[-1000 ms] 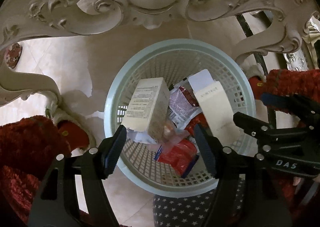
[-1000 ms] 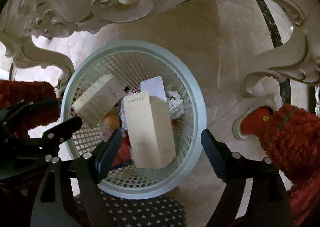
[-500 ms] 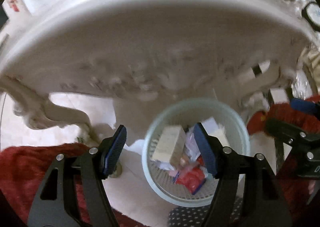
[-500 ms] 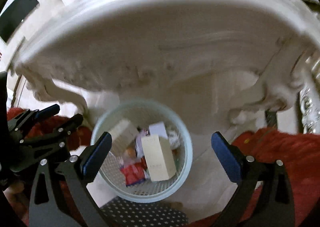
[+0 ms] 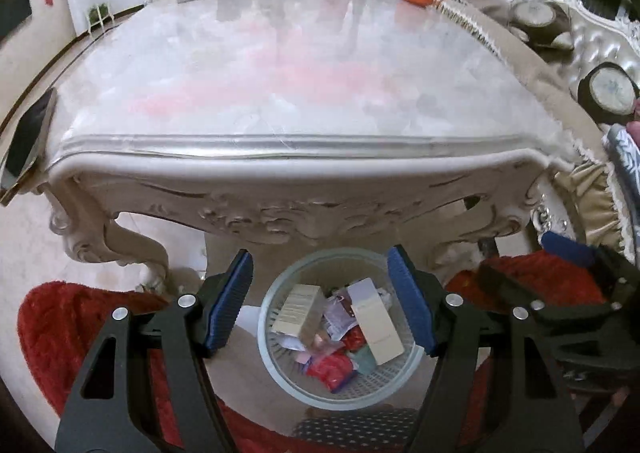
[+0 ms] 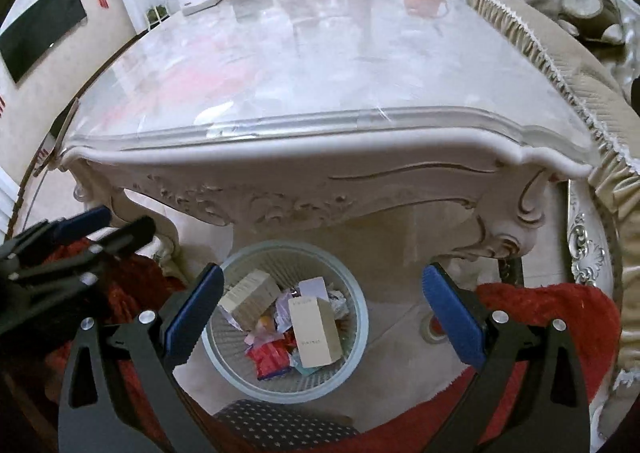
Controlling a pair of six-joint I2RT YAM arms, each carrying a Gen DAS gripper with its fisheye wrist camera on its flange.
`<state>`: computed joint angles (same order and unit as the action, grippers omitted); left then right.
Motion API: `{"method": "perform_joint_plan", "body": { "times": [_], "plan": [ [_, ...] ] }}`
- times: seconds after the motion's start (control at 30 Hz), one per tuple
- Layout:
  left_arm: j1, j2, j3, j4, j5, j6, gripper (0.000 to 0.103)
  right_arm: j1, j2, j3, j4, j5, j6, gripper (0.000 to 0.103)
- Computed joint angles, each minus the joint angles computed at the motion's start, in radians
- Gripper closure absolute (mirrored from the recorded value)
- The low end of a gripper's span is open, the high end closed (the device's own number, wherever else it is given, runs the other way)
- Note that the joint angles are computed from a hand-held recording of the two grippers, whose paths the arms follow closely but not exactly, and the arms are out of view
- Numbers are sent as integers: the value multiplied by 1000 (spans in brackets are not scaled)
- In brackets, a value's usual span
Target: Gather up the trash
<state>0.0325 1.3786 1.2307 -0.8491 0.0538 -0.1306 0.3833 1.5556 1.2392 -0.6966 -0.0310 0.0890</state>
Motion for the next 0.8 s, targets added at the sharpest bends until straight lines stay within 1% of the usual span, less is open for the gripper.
{"method": "perform_joint_plan", "body": {
  "times": [0.13, 0.2, 0.33, 0.47, 0.6, 0.8],
  "plan": [
    [-40, -64, -18, -1, -114, -20, 35, -3, -16, -19, 4, 6, 6, 8],
    [-52, -80, -17, -11, -140, -12, 35, -4, -26, -22, -1, 7, 9, 8],
    [-50, -90, -8, -31, -137, 5, 35, 4, -45, -23, -6, 22, 5, 8],
    [-61, -94, -3, -31, -172, 14, 35, 12, -53, -19, -7, 36, 5, 8],
    [-49, -85, 1, -35, -149, 19, 35, 19, -49, -19, -7, 39, 8, 8],
    [-53, -83, -1, -32, -161, 23, 34, 27, -44, -17, -11, 43, 12, 8]
  ]
}}
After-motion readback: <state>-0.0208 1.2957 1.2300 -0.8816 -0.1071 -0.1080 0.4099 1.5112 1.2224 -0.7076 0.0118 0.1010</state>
